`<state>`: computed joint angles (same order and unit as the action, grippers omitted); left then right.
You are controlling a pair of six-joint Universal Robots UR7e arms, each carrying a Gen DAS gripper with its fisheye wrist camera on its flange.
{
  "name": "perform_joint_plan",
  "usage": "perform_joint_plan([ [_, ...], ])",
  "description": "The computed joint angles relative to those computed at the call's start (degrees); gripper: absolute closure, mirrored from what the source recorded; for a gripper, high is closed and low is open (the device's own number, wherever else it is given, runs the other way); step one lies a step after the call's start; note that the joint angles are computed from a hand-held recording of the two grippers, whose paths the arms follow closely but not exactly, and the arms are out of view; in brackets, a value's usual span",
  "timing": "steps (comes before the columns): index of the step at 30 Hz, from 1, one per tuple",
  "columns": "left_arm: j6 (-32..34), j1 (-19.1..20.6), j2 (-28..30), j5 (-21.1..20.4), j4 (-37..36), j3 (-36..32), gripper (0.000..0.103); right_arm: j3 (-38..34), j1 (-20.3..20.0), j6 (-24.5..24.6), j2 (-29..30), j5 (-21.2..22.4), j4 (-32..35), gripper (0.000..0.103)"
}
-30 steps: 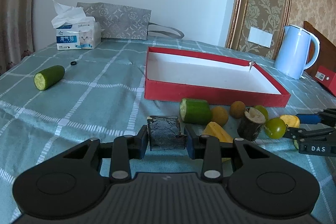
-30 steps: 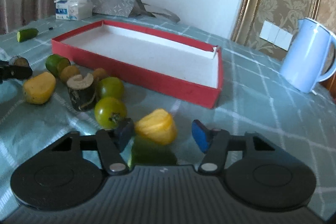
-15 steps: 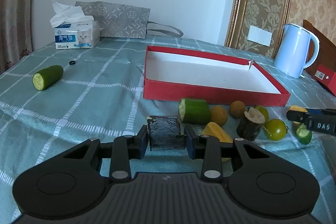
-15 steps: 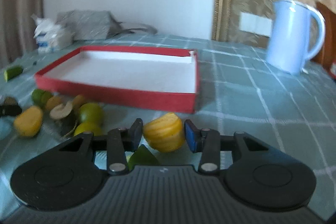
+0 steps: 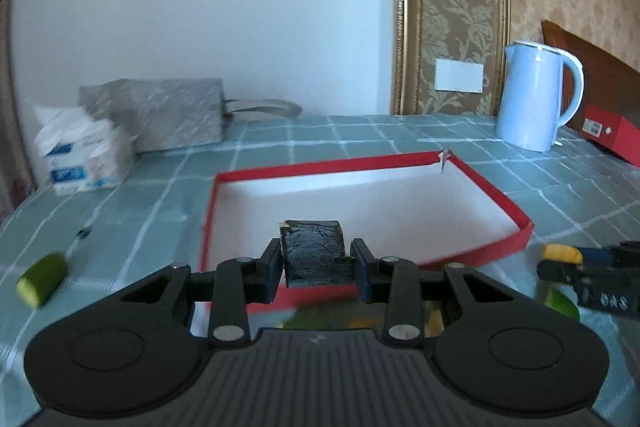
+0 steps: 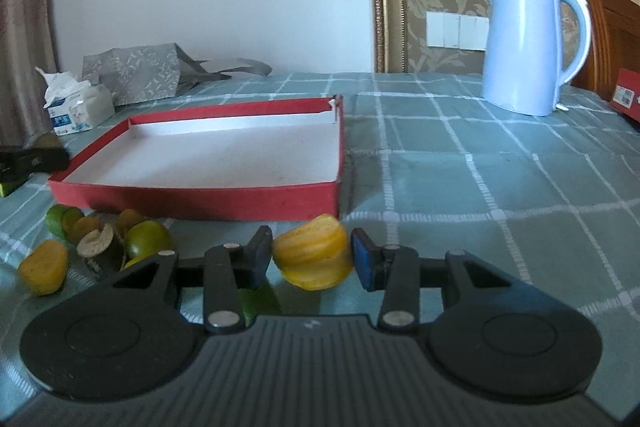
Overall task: Organize fruits
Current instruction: 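Carry the eggplant chunk over the red tray and open the left gripper, then place the yellow jackfruit piece in the tray with the right gripper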
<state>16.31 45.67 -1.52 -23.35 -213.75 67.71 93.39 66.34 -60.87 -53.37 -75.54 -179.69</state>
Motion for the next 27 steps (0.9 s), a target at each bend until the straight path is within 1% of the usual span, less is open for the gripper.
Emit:
perform_joint_plan([
  [3,-1.95,1.69,0.63,-1.90,6.19,-4.36,0.068,-0.32,-0.03,0.79,0.17,-0.13,-0.11,0.063],
  [5,-4.67,3.02,0.67,-3.34,11.98,-6.86,0.068,-0.43,0.07,1.01,0.38,-0.55,-0.48,0.063],
  [7,-7.16,4.18,1.81,-2.64,16.96,-10.74,0.067,-0.65,0.08,1.32,0.48,-0.76,-0.32,0.063],
  [10,-12.50,5.83,2.28,-3.04,23.79,-13.56,0.066,-0.97,0.20,1.21,0.75,-1.34,-0.20,0.063],
  [11,-13.35,6.18,2.51,-2.97,25.18,-14.31,0.066,-1.08,0.24,1.10,0.84,-1.53,-0.03,0.063],
  [13,-12.98,6.63,3.26,-2.79,26.24,-15.86,0.060,-1.23,0.42,0.84,0.96,-2.11,0.34,0.063],
  [14,-12.78,6.74,3.54,-2.62,26.60,-16.46,0.054,-1.35,0.44,0.88,0.97,-2.17,0.75,0.063],
  [15,-12.61,6.79,3.63,-2.67,26.55,-16.63,0.047,-1.43,0.45,0.88,0.98,-2.22,0.98,0.063],
  [18,-9.69,6.54,3.73,-3.29,21.85,-16.04,0.033,-1.51,0.48,0.84,1.01,-2.46,1.31,0.063],
  [21,-5.31,5.97,4.69,-1.94,14.40,-16.76,0.026,-1.65,0.49,1.02,1.01,-2.59,1.60,0.063],
  [23,-5.21,5.69,3.74,-1.91,10.22,-14.40,0.025,-1.61,0.46,1.07,1.00,-2.49,1.47,0.063],
  [27,-5.54,4.81,2.22,0.94,1.08,-9.58,0.025,-1.55,0.40,0.87,1.07,-2.15,0.96,0.063],
])
